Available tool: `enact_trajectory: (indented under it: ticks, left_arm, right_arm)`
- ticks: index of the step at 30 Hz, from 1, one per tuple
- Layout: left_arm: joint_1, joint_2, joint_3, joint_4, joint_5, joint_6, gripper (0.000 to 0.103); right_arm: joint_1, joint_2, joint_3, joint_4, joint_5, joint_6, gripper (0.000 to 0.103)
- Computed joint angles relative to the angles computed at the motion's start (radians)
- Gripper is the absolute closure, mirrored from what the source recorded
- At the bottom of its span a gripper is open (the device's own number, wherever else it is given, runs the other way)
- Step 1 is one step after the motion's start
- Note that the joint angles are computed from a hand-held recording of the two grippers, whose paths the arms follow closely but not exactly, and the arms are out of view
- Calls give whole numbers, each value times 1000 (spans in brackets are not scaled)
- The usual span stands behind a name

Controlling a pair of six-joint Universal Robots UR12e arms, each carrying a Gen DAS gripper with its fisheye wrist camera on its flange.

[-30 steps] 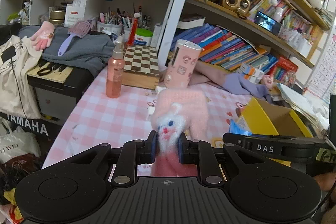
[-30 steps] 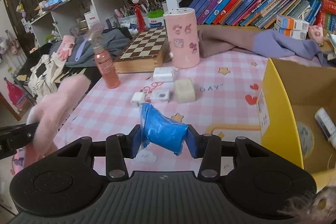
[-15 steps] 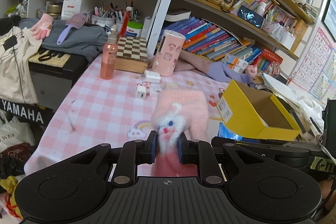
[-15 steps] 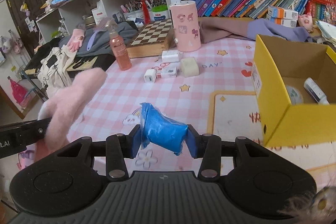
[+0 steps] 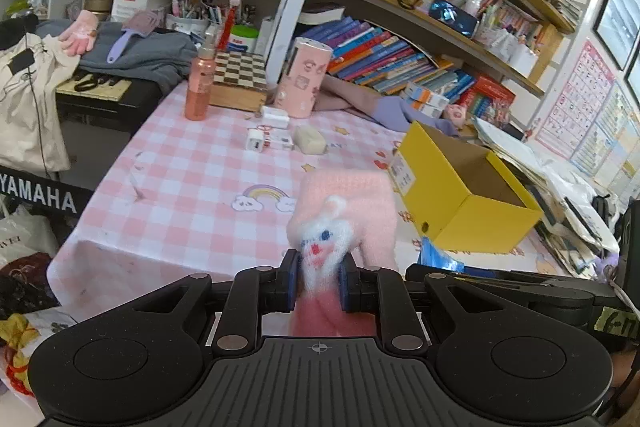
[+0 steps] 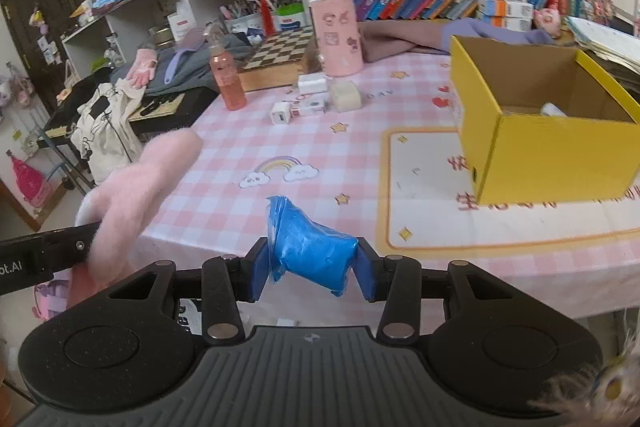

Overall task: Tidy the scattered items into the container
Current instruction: 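Carry the bunny glove and blue item over the yellow box with both tools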

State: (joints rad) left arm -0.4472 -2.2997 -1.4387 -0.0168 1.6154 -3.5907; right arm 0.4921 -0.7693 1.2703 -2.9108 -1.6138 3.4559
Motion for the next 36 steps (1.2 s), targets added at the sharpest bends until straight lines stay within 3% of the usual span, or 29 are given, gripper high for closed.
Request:
enact_trajectory:
  ticks: [19,36]
  left_arm:
    - [-15,-29,51,-15,-126,90,85]
    - [-30,-64,121,-65,-208,143,85]
  right_arm:
    - [-3,-87,150,-19,-147,132,62]
    - [-10,-135,230,-38,-226,204,62]
